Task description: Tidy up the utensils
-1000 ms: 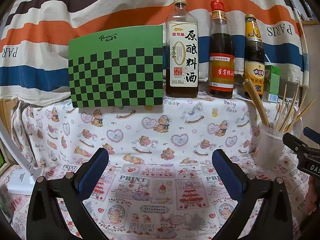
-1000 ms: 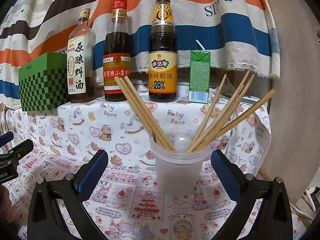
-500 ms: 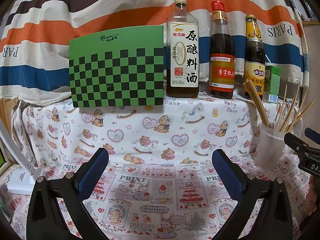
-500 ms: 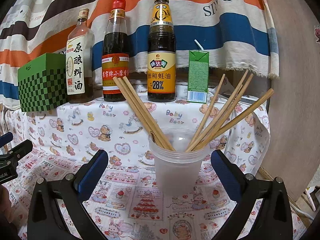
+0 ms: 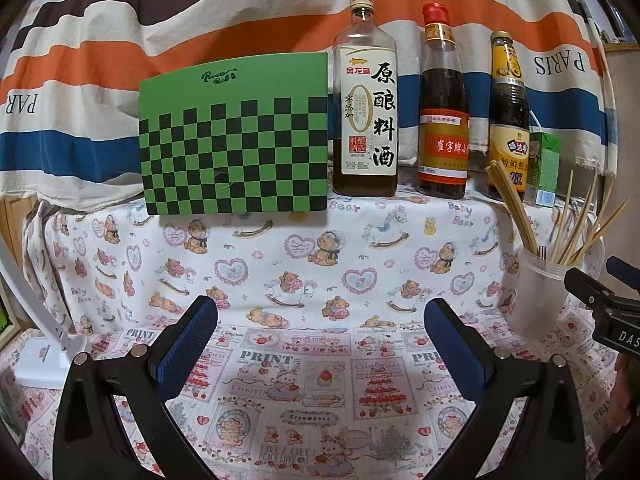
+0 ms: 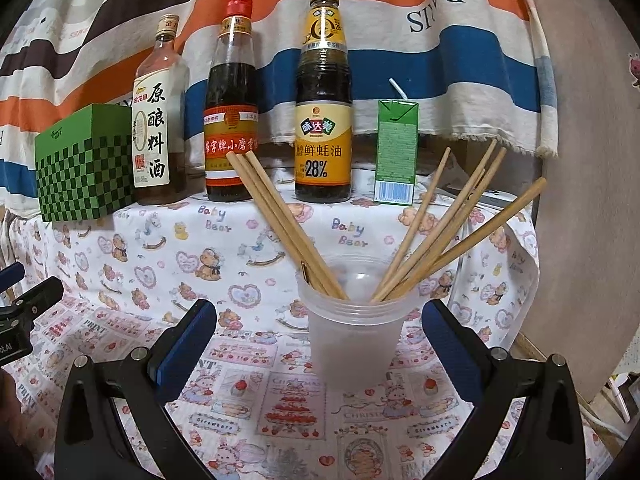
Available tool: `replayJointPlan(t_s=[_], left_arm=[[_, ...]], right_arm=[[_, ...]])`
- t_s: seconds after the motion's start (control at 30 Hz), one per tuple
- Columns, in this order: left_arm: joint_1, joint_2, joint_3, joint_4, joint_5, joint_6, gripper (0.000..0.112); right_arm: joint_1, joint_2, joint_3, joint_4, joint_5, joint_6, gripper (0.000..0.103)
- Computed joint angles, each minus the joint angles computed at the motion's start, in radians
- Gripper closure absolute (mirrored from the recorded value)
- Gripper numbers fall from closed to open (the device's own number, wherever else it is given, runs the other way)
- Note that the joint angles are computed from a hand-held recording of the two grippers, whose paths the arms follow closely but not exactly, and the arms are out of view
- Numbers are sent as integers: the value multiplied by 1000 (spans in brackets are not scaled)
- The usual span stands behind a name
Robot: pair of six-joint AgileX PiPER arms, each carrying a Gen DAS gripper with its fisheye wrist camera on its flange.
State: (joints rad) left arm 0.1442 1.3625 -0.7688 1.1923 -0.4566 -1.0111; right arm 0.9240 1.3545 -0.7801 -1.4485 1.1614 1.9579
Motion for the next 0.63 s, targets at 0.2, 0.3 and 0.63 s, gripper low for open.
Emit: replayJointPlan(t_s=[0.2, 0.3, 0.63], left_arm=[[2, -2, -1, 5, 2, -10, 10], [5, -1, -2, 16, -4, -18, 10], [7, 1, -6, 35, -8, -31, 10]], right_arm=[[4, 1, 1, -2, 9, 7, 0], [3, -2, 3, -2, 7, 7, 0], [5, -3, 2, 0, 11, 7, 0]])
